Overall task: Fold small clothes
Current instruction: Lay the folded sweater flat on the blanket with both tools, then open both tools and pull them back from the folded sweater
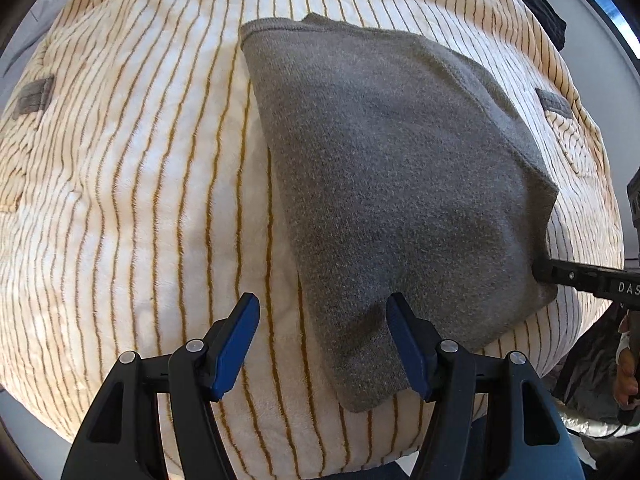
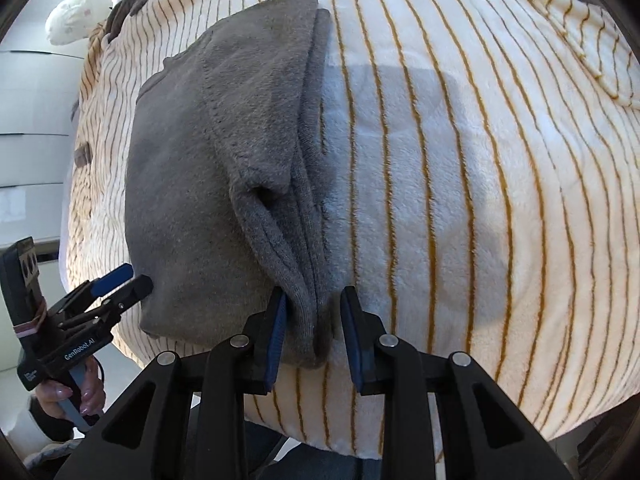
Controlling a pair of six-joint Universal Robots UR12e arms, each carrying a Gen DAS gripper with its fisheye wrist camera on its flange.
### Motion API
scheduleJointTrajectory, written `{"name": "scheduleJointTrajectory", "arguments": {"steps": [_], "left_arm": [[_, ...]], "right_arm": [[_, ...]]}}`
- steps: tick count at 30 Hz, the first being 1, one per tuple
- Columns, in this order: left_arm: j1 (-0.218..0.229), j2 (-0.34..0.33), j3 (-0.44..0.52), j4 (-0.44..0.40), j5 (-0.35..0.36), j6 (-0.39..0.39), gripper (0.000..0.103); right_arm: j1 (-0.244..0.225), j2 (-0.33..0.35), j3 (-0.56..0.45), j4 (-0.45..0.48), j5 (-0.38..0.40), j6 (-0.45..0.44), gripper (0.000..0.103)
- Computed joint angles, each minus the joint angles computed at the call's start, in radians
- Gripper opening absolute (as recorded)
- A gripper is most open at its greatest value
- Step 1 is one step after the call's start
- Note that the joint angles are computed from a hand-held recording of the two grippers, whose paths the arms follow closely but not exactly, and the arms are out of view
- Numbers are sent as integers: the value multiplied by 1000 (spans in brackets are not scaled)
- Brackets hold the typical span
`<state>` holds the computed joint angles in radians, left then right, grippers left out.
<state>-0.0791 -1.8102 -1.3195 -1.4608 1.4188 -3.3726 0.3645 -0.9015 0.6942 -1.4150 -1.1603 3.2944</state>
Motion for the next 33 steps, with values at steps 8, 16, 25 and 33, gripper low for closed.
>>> {"name": "scheduleJointTrajectory", "arguments": {"steps": [8, 16, 25, 33], "left_arm": [[11, 0, 20, -28, 9, -21, 67], [10, -6, 54, -53, 66, -10, 67], [6, -13, 94, -36, 135, -65, 103], [-7, -17, 111, -25, 163, -88, 103]], "right_arm": [[3, 2, -20, 26, -19, 7, 31], [17, 17, -82, -2, -58, 12, 32], [53, 95, -261, 9, -200, 8, 78], [72, 137, -345, 11, -286, 20, 87]]}}
